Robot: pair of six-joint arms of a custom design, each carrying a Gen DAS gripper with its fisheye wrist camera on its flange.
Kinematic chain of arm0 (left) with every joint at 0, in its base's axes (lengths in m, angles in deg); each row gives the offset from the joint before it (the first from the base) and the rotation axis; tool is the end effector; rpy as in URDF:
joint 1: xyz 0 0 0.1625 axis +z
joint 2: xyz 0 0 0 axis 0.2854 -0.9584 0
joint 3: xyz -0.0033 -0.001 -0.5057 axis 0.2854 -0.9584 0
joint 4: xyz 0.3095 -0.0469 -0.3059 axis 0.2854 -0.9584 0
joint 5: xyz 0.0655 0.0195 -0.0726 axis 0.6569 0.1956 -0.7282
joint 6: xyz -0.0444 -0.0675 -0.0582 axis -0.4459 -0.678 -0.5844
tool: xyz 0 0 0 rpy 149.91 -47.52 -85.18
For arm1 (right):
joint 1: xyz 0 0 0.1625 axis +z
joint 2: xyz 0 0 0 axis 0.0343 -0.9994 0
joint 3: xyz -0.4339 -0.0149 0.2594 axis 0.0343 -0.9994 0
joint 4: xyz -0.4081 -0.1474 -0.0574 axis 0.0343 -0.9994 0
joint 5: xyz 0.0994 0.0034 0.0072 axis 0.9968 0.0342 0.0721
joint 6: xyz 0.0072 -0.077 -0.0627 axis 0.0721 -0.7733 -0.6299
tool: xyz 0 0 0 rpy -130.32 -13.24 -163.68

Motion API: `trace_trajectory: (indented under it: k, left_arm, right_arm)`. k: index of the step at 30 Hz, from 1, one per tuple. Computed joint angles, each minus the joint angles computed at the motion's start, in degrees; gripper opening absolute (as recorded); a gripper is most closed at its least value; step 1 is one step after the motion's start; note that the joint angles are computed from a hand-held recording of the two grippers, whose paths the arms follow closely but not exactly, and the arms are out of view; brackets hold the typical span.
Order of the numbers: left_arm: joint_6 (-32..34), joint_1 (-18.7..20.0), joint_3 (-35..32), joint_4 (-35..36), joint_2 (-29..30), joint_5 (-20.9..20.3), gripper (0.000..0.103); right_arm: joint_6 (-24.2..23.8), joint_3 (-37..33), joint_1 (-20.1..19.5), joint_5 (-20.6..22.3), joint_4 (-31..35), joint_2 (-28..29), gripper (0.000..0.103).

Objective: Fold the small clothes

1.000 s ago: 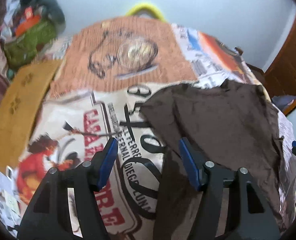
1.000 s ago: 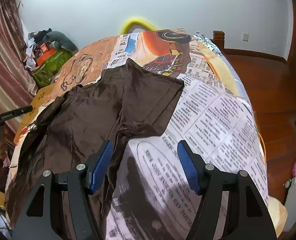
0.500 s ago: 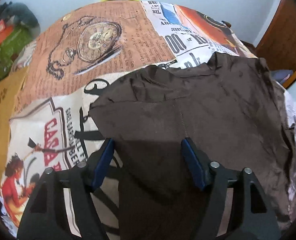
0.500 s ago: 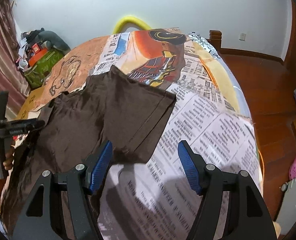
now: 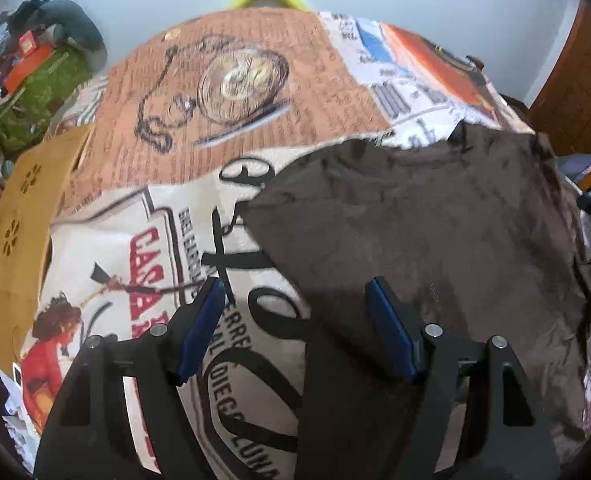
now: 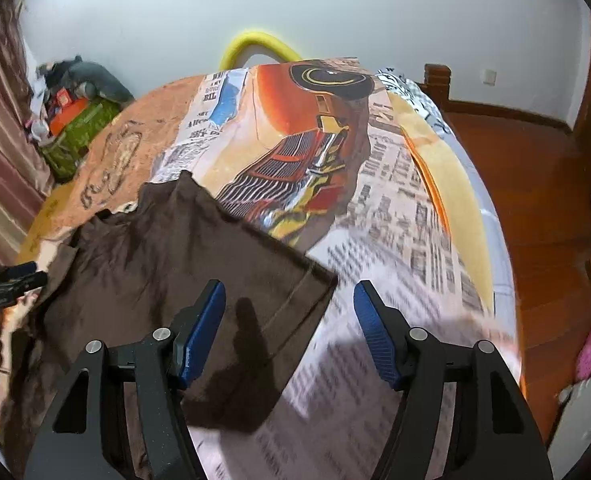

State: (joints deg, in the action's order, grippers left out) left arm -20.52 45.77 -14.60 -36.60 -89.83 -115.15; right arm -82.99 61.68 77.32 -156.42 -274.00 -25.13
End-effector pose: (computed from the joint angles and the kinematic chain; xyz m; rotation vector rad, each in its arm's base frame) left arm -0.2894 -0.9577 -0.1026 0.9590 2.3766 -0.2335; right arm -0.0460 -0.7149 0.3168 -0.1845 -2.3106 0.9989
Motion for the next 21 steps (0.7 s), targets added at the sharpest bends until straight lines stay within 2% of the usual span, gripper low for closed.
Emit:
trace_trajectory:
  k: [2,5,7,8,9,11,13,21]
  left_arm:
    - [-1.2,0.4,-0.1,0.6,0.2,-0.6,0.074]
    - [-3.5,0.8,-0.1,0.3,0.3,-1.9,0.074]
    - [-3.9,0.7,-0.2,0.2,0.4,-1.7,0.074]
    - [-3.5,0.5,0.3,-0.5,0.3,-1.1,0.074]
    - [-2.7,0.2,2.0,-2.4,-0.4,0.0,0.074]
    - [-1.2,-0.2,4.8,-5.4,-1.6,1.1,0.074]
    - [-0.1,-0.4,7.7,-8.4,-3.2,1.5,0.074]
    - [-1.5,0.1,18.5,-15.6,-10.4,0.0,0.074]
  right_arm:
    - [-1.5,-1.3,-0.1,-0.6,1.2,0.7,0.062]
    - [-2.9,-3.1,-0.2,-2.5,3.4,1.8,0.049]
    - [-2.5,-3.4,-0.3,-2.5,3.9,1.9,0.035]
    - [-1.9,-3.4,-0.4,-2.5,4.2,1.7,0.017]
    - [-0.6,-3.2,-0.5,-2.0,5.2,1.3,0.009]
    - [1.2,-2.8,-0.4,-1.1,6.4,0.6,0.008]
    - [0.7,-2.2,0.2,-1.4,6.4,0.2,0.007]
    - [-0.5,-0.8,4.6,2.7,8.7,-1.1,0.007]
